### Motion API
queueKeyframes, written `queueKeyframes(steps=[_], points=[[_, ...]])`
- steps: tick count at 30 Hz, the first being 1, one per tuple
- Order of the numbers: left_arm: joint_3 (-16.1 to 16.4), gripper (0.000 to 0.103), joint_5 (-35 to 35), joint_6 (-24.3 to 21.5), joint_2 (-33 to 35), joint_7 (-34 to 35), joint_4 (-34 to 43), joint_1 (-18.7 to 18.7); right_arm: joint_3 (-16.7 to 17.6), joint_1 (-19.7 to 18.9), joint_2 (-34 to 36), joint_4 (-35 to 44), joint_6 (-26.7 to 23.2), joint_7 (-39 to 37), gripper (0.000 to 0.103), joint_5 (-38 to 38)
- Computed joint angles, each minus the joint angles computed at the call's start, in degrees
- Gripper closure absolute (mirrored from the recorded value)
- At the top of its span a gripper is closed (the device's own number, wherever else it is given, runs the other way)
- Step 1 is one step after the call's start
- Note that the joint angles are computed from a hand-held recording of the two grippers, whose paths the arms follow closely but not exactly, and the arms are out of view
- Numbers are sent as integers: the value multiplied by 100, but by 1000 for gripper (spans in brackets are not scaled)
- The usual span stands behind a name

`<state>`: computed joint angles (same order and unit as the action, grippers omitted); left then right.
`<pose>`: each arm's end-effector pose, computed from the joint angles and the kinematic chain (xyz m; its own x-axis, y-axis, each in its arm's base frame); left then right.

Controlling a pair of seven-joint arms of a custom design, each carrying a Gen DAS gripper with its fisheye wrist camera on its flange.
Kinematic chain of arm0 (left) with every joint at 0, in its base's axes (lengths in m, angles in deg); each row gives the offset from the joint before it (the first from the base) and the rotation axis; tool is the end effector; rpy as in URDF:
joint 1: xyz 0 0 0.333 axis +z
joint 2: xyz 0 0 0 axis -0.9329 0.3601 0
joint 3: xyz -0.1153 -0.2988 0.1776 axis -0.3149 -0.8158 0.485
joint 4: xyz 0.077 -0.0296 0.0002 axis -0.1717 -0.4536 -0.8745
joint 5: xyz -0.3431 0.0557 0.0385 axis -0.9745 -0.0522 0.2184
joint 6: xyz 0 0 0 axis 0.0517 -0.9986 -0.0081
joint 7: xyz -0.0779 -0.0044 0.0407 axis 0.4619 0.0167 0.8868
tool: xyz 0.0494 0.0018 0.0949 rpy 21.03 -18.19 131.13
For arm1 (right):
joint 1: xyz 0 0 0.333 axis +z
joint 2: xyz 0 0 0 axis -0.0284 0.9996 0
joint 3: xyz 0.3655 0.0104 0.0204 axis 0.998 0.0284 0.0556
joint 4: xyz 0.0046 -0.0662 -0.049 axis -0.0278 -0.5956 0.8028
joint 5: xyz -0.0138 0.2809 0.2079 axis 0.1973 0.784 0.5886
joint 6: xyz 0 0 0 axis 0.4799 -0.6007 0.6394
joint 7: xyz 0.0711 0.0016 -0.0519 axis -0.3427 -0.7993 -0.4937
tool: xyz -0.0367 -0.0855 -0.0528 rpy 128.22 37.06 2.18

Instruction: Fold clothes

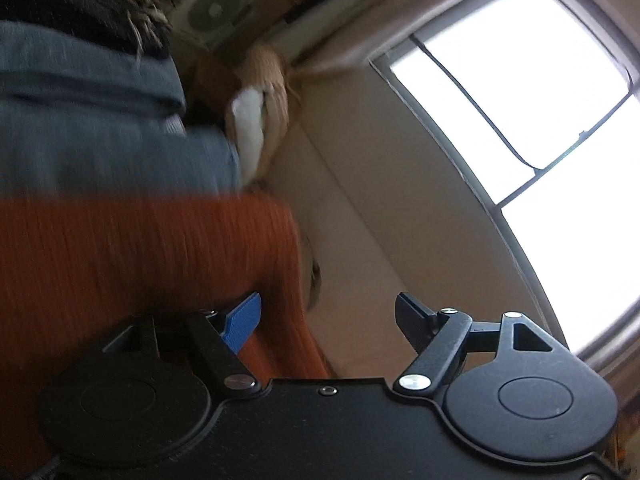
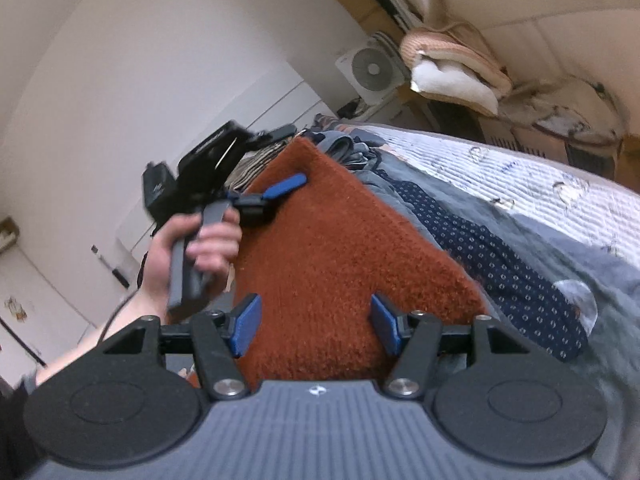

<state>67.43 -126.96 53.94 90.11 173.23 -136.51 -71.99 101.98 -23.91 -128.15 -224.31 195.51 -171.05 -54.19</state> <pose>0.6743 -0.2575 0.6003 -0.5142 -0.3822 0.7678 -0.8313 0.0018 -0.5558 0.2802 0.2821 0.5740 -0.1511 -0.7531 -0.6403 -0.3567 0.6456 -0.6752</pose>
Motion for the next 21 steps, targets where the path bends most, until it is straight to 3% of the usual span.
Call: queueKeyframes(steps=[5, 10, 12, 15, 21], points=[[94, 30, 609, 215, 502, -810, 874, -361, 37, -94, -42, -59, 191, 13, 43, 86], [-45, 26, 947, 375, 484, -1153, 959, -408, 30, -25, -67, 3, -27, -37, 43, 101], [-147, 25, 847, 328, 201, -850, 603, -242, -8, 41, -68, -2, -58, -5, 43, 100], [-147, 14, 458, 367, -398, -328, -155, 28, -52, 125, -98, 1, -132, 87, 43, 122], [354, 8, -42, 435, -2086, 708, -2102, 272, -356, 623, -105, 249, -866, 148, 37, -42]])
